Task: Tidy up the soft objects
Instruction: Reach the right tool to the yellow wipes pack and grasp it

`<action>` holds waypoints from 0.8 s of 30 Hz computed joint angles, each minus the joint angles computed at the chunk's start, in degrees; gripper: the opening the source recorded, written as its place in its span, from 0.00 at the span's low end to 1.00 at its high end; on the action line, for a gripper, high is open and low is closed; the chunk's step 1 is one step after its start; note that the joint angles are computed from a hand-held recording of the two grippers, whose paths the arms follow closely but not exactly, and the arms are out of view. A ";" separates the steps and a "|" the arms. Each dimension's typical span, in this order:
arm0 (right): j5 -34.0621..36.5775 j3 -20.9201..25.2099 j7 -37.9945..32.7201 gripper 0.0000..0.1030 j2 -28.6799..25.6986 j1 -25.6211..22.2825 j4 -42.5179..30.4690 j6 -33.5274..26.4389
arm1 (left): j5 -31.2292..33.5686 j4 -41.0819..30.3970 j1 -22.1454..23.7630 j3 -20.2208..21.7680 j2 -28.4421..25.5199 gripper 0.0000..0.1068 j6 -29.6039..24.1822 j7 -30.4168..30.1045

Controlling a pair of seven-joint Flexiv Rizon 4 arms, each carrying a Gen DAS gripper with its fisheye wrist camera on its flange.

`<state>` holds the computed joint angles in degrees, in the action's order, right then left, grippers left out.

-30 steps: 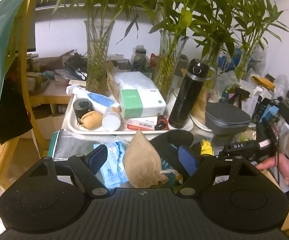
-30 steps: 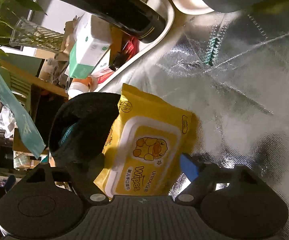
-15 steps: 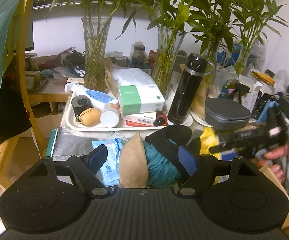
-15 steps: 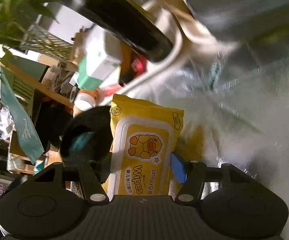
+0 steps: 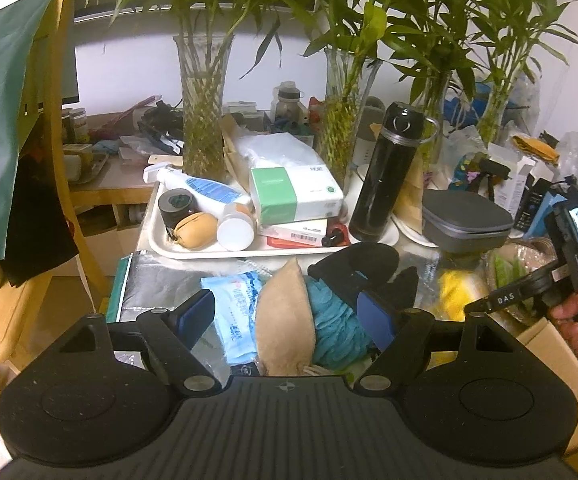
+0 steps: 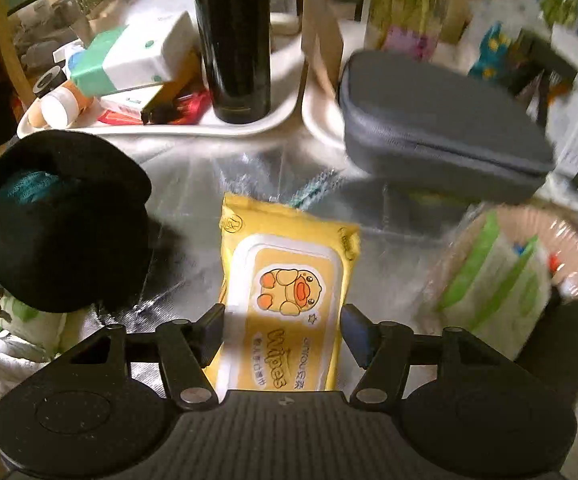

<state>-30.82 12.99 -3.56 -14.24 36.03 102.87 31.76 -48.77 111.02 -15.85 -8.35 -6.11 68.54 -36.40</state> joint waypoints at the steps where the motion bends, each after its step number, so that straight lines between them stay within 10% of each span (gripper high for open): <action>1: -0.20 -0.09 0.05 0.66 0.15 -0.13 0.19 0.38 | -0.04 0.03 0.00 0.01 0.03 0.73 0.05 0.01; 6: -0.65 -0.19 -0.96 0.95 -0.94 0.09 -0.91 -1.46 | 0.33 0.05 0.06 0.13 0.02 0.73 -0.01 -0.11; 19: 6.63 -0.14 3.66 0.92 -2.24 -1.02 3.53 9.32 | 0.19 -0.10 0.31 0.27 0.02 0.73 -0.32 -1.30; 24: 4.06 -0.40 3.60 0.72 -2.75 0.43 2.39 6.23 | 0.12 -0.41 0.44 0.33 -0.17 0.73 -0.13 -2.65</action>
